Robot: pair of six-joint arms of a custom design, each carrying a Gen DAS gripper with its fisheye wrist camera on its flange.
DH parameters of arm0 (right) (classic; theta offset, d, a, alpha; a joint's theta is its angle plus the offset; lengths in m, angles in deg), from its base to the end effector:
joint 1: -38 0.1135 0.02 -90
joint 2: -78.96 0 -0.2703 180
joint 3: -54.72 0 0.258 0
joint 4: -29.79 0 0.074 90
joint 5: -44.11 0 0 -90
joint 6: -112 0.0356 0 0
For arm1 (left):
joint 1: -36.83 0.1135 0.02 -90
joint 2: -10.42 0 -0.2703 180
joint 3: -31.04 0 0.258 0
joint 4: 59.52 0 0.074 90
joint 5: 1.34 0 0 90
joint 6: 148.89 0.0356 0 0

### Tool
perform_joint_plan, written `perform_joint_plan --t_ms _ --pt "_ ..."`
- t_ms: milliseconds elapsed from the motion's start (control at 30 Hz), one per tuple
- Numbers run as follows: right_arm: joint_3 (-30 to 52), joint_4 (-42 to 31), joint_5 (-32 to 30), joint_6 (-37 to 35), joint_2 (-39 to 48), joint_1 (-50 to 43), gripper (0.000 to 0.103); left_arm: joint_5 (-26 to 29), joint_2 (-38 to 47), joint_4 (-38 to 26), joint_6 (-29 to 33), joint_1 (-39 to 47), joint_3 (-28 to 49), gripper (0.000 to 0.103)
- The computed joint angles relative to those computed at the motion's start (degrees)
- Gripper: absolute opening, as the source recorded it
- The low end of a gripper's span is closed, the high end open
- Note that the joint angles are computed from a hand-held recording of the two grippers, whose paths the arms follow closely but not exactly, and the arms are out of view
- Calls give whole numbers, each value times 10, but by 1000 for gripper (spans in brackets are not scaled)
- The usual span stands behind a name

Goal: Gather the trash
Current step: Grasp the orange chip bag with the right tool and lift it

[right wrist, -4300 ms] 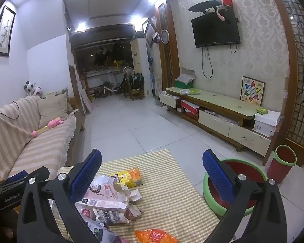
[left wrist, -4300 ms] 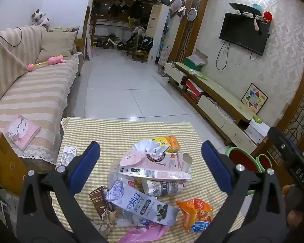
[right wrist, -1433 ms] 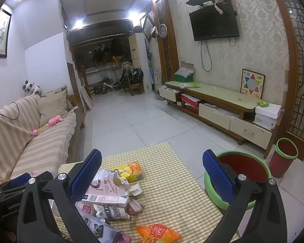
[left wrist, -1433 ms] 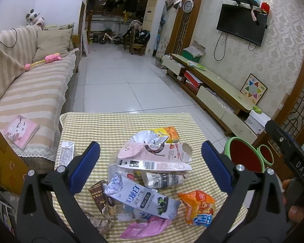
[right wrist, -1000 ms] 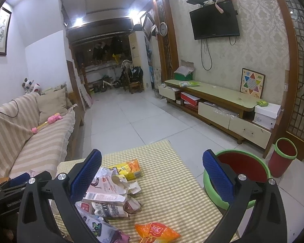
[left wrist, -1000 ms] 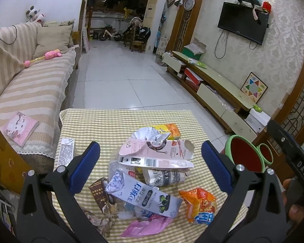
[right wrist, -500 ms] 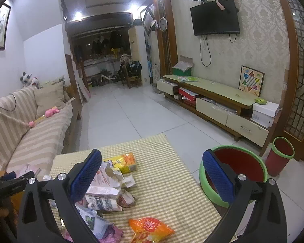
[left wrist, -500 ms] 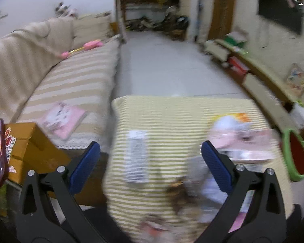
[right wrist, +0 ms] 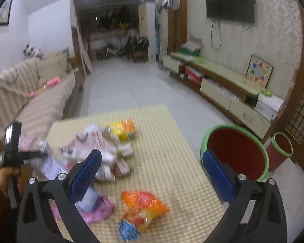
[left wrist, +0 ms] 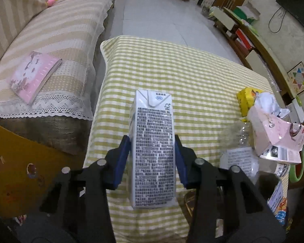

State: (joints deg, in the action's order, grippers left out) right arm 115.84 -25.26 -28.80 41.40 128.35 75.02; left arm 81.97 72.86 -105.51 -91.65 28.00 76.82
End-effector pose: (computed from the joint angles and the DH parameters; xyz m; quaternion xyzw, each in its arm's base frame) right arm 0.1462 0.0972 0.2970 -0.0809 0.9063 0.0650 0.4097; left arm 0.1907 -0.0254 0.1820 -0.2146 0.9461 -0.0308 0.2408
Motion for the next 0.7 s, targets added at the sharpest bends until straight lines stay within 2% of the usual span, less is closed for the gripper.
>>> perform_joint_plan --t_ms 100,167,233,367,500,567,600,667,700 --pt "-20 -12 -52 -1 20 -21 96 -33 -46 -22 -10 -24 -5 41" --pt "-41 -9 -116 -6 40 -51 96 -67 -84 -52 -21 -53 -1 41" --pt "-53 -10 -167 7 64 -69 96 -116 -124 -96 -53 -113 17 41" --pt "-82 2 -253 31 104 -105 96 -196 -151 -164 -136 -234 66 41" --pt "-89 3 -278 38 118 -111 94 -256 -138 -204 -226 -351 113 41" --pt "-92 2 -296 36 131 -124 83 -269 -123 -205 -246 -385 128 41" --pt "-95 5 -306 36 137 -130 81 -274 -107 -200 -253 -402 141 41" --pt "-106 22 -343 32 151 -152 65 -275 -83 -183 -253 -421 156 41" --pt "-111 23 -362 32 144 -164 60 -277 -73 -177 -255 -431 161 41"
